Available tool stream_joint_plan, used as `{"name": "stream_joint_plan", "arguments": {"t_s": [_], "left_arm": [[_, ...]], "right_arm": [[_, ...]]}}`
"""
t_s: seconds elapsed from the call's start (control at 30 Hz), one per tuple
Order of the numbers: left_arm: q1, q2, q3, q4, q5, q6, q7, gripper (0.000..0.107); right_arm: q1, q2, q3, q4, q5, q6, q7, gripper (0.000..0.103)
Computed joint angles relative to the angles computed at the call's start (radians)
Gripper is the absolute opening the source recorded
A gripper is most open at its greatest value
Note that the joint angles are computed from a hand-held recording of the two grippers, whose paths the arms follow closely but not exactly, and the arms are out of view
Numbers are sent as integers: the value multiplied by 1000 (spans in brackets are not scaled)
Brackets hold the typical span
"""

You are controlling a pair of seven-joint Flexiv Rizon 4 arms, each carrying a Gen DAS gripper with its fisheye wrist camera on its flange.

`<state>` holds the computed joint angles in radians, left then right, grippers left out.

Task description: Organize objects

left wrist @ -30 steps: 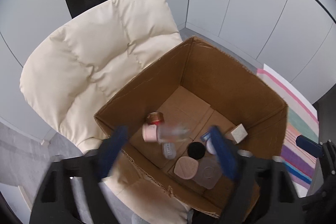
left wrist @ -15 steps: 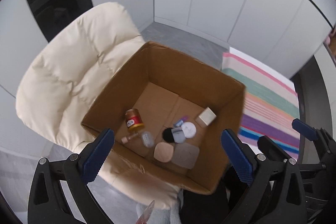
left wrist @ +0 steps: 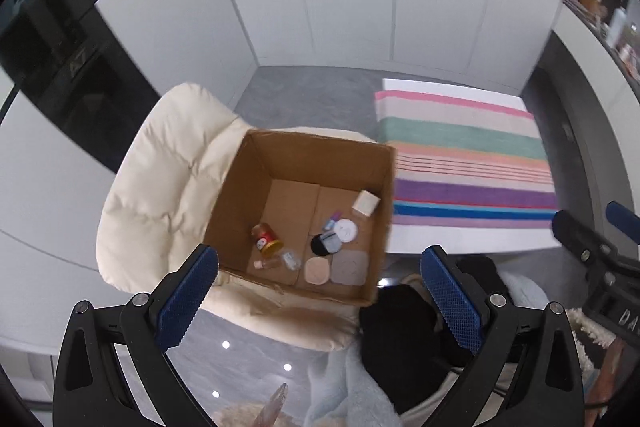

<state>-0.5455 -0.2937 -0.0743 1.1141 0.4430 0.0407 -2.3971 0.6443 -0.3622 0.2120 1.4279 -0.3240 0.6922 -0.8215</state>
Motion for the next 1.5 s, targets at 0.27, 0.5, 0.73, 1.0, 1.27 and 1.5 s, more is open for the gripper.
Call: {"name": "stream_joint_plan", "arguments": {"t_s": [0.27, 0.5, 0.73, 1.0, 1.27, 1.5], "left_arm": [[5, -1, -6, 13, -59, 45, -1, 102], [5, 5, -10, 25, -59, 48, -13, 102], [5, 14, -12, 36, -61, 53, -11, 102], [6, 16, -15, 37, -59, 44, -7, 102], [-9, 2, -17, 13, -42, 19, -3, 102], [-17, -9, -12, -1, -38, 7, -3, 102]], "right_arm": [[1, 64, 4, 75, -47, -24, 54, 102], [-7, 52, 20, 67, -11, -58, 25, 102], [6, 50, 14, 73, -35, -49, 34, 102], [-1, 50, 15, 76, -25, -41, 48, 102], [-3, 50, 14, 76, -19, -38, 52, 102], [-4, 48, 13, 75, -22, -40, 52, 102]]}}
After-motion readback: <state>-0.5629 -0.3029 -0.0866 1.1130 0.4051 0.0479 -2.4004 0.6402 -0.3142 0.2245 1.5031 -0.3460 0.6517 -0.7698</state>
